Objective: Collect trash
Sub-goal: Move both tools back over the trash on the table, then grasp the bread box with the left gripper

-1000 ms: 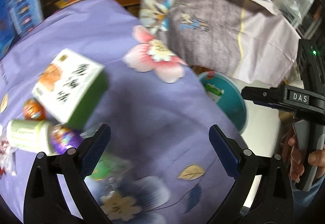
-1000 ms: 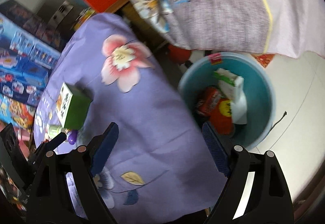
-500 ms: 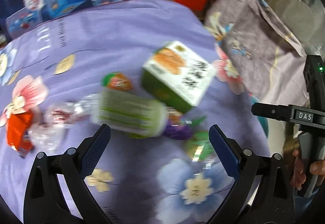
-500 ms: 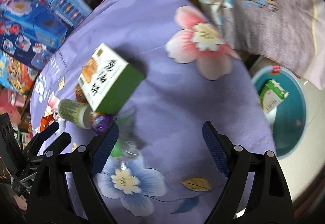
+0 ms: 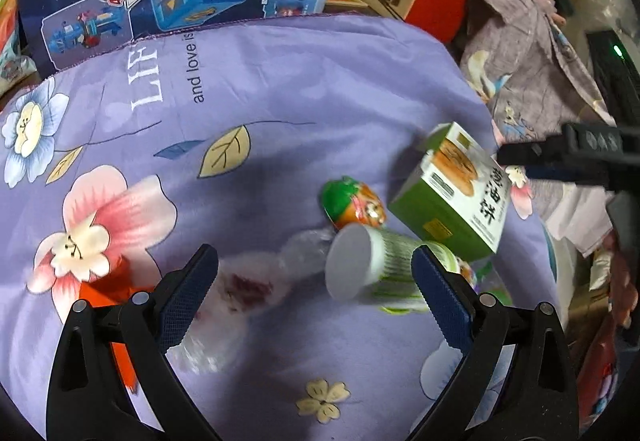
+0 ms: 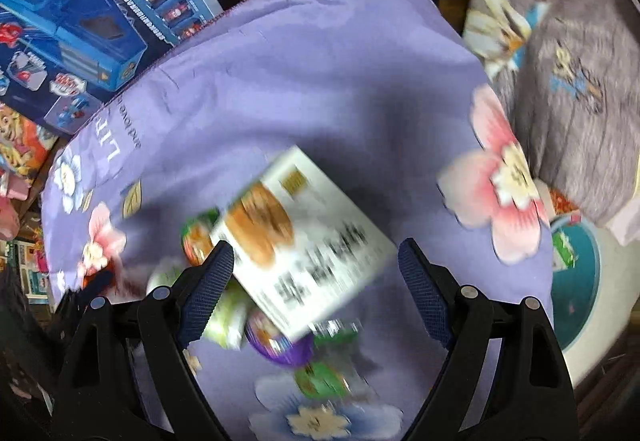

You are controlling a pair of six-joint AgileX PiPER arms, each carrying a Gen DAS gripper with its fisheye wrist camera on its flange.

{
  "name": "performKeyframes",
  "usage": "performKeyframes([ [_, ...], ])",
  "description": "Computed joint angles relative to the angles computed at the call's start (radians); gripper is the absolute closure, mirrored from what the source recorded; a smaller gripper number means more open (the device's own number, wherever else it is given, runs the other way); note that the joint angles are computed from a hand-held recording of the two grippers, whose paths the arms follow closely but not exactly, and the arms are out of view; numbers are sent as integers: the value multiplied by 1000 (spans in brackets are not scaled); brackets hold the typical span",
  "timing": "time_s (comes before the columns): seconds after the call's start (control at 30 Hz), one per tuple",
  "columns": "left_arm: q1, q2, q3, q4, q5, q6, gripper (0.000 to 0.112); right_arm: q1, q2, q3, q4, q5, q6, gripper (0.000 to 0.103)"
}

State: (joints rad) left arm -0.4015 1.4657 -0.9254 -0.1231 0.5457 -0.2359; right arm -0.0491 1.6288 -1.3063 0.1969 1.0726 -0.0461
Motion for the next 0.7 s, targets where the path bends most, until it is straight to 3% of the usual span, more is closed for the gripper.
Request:
performKeyframes([
  [0.23, 57, 51, -9, -120, -12, 139, 15, 116, 171, -147, -130, -2, 104, 22],
  [0.37, 63, 63, -7, -155, -19, 178, 15, 164, 215, -155, -208, -16, 140, 23],
  [0.7, -16, 35, 25, -62, -24, 79, 14, 138, 87, 43, -184, -74, 94, 22],
])
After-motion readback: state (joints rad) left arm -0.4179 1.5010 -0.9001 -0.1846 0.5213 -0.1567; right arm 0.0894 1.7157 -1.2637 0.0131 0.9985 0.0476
